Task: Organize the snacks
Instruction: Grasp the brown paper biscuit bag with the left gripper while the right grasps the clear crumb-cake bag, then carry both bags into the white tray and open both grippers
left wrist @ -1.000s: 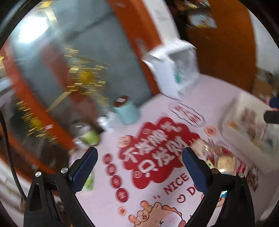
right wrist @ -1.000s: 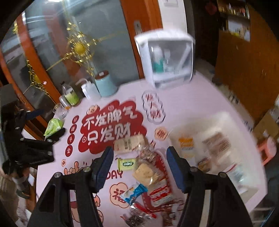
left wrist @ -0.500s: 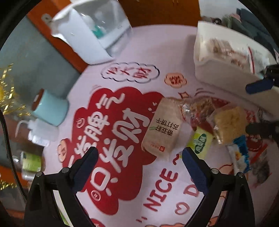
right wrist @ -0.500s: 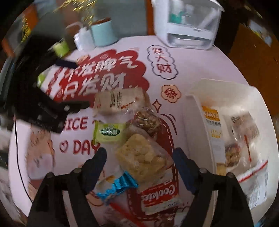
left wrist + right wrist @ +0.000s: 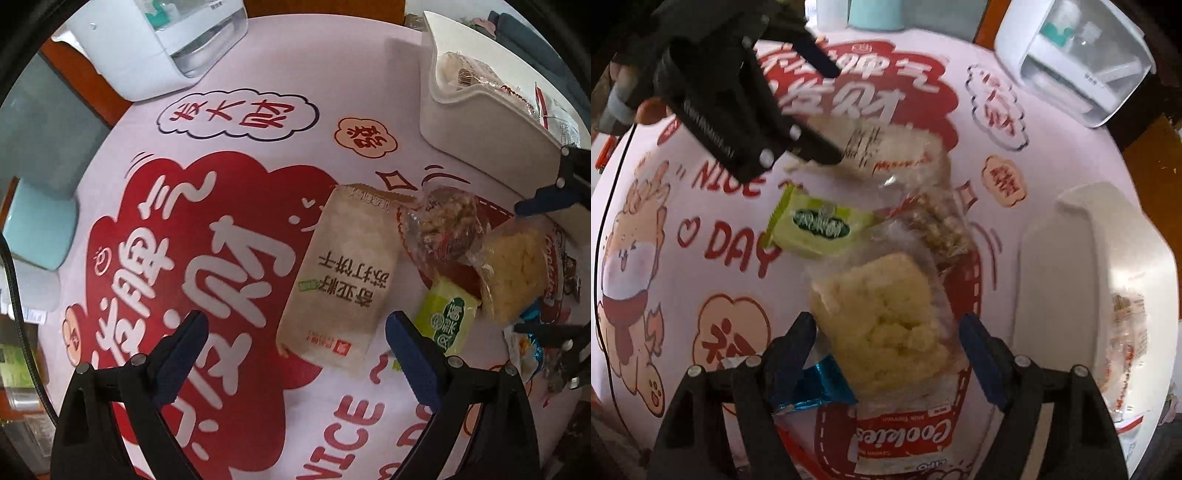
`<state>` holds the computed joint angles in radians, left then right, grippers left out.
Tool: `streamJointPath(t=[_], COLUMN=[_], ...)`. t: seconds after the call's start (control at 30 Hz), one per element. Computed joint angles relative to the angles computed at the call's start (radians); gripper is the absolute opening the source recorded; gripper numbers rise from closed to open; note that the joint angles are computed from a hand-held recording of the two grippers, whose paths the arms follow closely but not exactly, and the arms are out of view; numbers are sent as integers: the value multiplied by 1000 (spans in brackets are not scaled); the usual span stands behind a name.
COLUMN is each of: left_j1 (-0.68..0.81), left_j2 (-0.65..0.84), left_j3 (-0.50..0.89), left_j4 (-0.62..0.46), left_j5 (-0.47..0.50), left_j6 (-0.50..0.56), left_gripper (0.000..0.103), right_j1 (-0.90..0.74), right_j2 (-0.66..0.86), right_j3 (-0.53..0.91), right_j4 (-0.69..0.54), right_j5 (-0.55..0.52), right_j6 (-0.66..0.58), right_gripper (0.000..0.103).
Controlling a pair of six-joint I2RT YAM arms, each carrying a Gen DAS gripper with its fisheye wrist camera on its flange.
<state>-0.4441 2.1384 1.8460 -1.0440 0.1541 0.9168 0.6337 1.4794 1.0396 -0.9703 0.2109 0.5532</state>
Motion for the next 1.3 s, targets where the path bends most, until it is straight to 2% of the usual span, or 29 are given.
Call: streamJointPath(t=[0.1,0.33,0.43,0.47,0.5,0.53,0.67,0.93,1.1,1.3], left_j1=[-11,-24,-30,-30,-30,-31,-35,36,113,209], left_j2=[33,69,59,56,63,53,-39,-212,-330,-505], left_j3=[26,44,17,15,32,22,-119,-323,-394,-454], left_j4=[-7,-14,-5,-10,-36,-38,70,122,72,-39], left_j5=[-3,1,3,11,25,27,6,-2,44,129], left_j6=[-6,-8,3,5,10,10,22,-49,-130,-155], left_gripper=[97,94,84,75,61,61,58,57,56,56], right_j1=[-23,-45,-47,-58,-59,-58,-27,83,167,303], right_j2=[-2,-52,-71,-74,-81,-88,-122,-222,-253,-281], right_j3=[-20,-69,-75,-80,-83,-87,-96,-79,-47,18], right_j4=[31,92,100,108,110,114,111,39,-14,-133], right_j5=[-43,-81,-89,-92,-92,-90,-71,-7,46,136], right_j6=[14,36,74,76,87,99,164,315,413,567], right_gripper=[79,62,59,59,59,59,58,58,58,58])
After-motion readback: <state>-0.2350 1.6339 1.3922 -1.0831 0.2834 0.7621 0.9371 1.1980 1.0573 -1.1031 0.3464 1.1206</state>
